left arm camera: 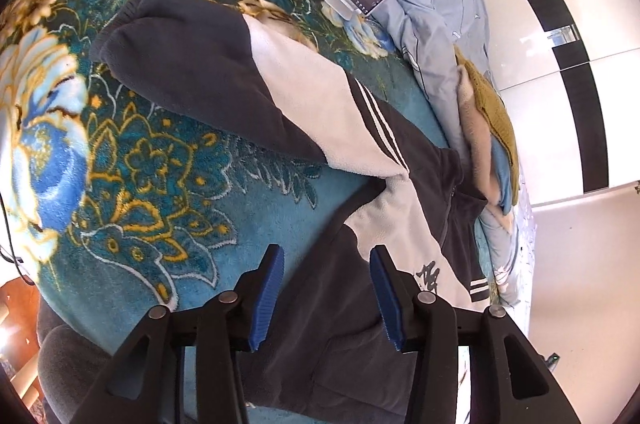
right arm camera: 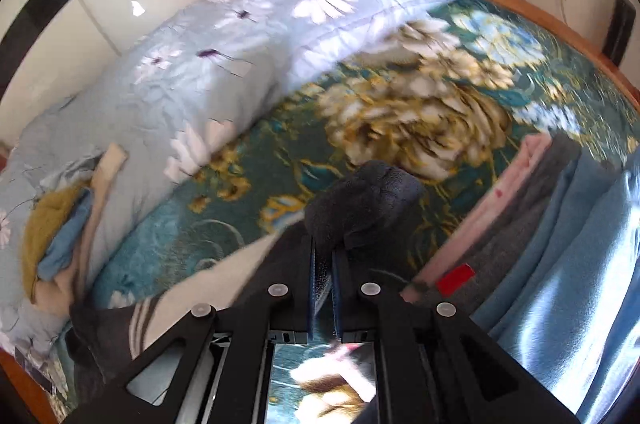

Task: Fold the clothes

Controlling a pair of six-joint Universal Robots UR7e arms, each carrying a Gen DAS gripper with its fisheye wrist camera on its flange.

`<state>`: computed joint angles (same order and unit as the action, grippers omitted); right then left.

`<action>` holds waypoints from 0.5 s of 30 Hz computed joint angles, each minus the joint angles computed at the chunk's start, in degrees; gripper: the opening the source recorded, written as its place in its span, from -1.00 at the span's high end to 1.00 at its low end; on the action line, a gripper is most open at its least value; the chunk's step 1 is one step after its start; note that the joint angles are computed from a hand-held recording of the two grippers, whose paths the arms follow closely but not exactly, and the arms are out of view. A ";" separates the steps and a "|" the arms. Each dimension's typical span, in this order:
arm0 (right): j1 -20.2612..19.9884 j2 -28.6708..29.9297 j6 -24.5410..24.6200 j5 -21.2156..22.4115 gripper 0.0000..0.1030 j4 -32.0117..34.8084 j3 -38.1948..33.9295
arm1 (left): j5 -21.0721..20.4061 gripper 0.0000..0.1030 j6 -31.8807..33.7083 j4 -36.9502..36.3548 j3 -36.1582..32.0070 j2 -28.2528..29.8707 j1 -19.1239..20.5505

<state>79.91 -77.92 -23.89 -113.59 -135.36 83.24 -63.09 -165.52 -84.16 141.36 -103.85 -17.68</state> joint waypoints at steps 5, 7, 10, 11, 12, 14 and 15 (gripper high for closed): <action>5.48 -4.16 -12.10 6.28 0.87 -6.37 8.30 | 2.98 0.02 7.53 -6.35 0.13 2.30 4.41; 8.09 -6.11 -15.95 9.63 0.87 -6.79 12.29 | 3.92 0.00 10.09 -9.24 0.33 3.36 5.77; 12.15 -8.27 -19.79 14.34 0.87 -5.56 17.52 | 4.35 -0.01 11.92 -12.04 0.66 4.30 6.74; 13.01 -8.62 -19.66 15.40 0.87 -4.47 18.71 | 4.27 -0.01 11.85 -12.45 0.84 4.26 6.68; 14.15 -8.73 -19.77 15.88 0.87 -3.72 20.15 | 4.09 -0.01 11.36 -12.41 0.99 4.05 6.40; 15.73 -8.63 -19.95 16.29 0.87 -2.51 22.25 | 3.63 -0.01 10.08 -11.92 1.24 3.50 5.70; 16.12 -8.46 -19.86 16.17 0.87 -2.03 22.93 | 3.46 -0.01 8.86 -10.82 1.23 3.02 4.98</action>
